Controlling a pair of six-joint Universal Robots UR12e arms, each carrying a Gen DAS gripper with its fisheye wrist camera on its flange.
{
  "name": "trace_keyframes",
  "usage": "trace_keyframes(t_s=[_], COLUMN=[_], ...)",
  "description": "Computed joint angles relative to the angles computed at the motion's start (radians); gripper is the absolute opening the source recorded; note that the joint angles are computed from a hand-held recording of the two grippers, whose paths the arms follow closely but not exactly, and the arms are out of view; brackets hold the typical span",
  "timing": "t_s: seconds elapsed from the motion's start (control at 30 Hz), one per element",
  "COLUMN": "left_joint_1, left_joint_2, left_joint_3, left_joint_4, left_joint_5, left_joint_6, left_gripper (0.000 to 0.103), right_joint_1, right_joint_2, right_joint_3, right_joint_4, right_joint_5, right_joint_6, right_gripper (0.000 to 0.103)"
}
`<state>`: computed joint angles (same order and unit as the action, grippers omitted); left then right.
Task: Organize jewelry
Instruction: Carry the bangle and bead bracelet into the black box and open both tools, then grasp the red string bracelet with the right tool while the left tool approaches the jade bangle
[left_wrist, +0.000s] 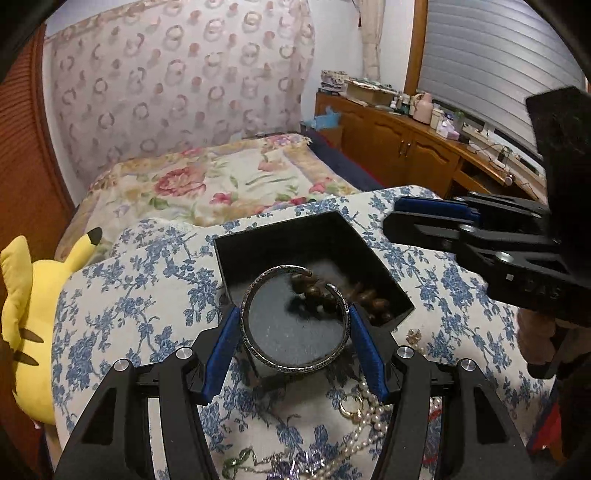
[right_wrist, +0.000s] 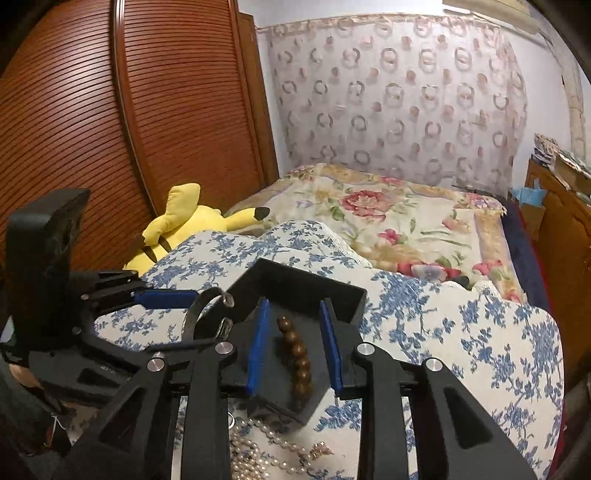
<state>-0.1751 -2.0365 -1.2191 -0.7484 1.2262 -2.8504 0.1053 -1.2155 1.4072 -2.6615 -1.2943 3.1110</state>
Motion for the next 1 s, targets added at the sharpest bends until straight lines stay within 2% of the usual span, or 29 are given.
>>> trace_keyframes(t_s=[0.2, 0.27, 0.33, 0.4, 0.57, 0.63, 0.83, 1.0], left_joint_1=[-0.013, -0.013, -0.009, -0.007, 0.006, 0.016, 0.041, 0.047], left_joint_2=[-0.025, -0.021, -0.011, 0.003, 0.058, 0.087, 0.15, 0.186], left_joint_3=[0.034, 0.027, 0.009, -0.012, -0.094, -0.139, -0.25, -0.317], left_joint_4=[-0.013, -0.001, 0.02, 0.035, 0.086, 0.115, 0.179, 0.21], left_joint_5=[0.028, 0.024, 0.012, 0.011, 0.004, -0.012, -0.014, 0.02], left_joint_6=[-0.01, -0.012, -0.017, -0.017, -0.011, -0.023, -0.066, -0.09], left_gripper=[0.057, 0.061, 0.07, 0.07, 0.071, 0.079, 0.092, 0.092], right_joint_1=[-0.003, -0.004, -0.004, 0.001, 0.008, 0.012, 0.019, 0.022], right_joint_2=[-0.043, -0.06, -0.076, -0.092, -0.14, -0.157, -0.188, -0.194], right_joint_3=[0.068, 0.096, 0.125, 0.153, 0.236, 0.267, 0.321, 0.339], right_joint_4=[-0.037, -0.046, -0.052, -0.06, -0.069, -0.067, -0.043, -0.017], right_joint_5=[-0.036, -0.04, -0.038, -0.057, -0.055, -0.049, -0.036, -0.008], right_joint_6=[-0.01, -0.02, -0.028, -0.037, -0.042, -0.041, -0.033, -0.021], right_gripper=[0.031, 0.031, 0.031, 0.031, 0.031, 0.031, 0.031, 0.031])
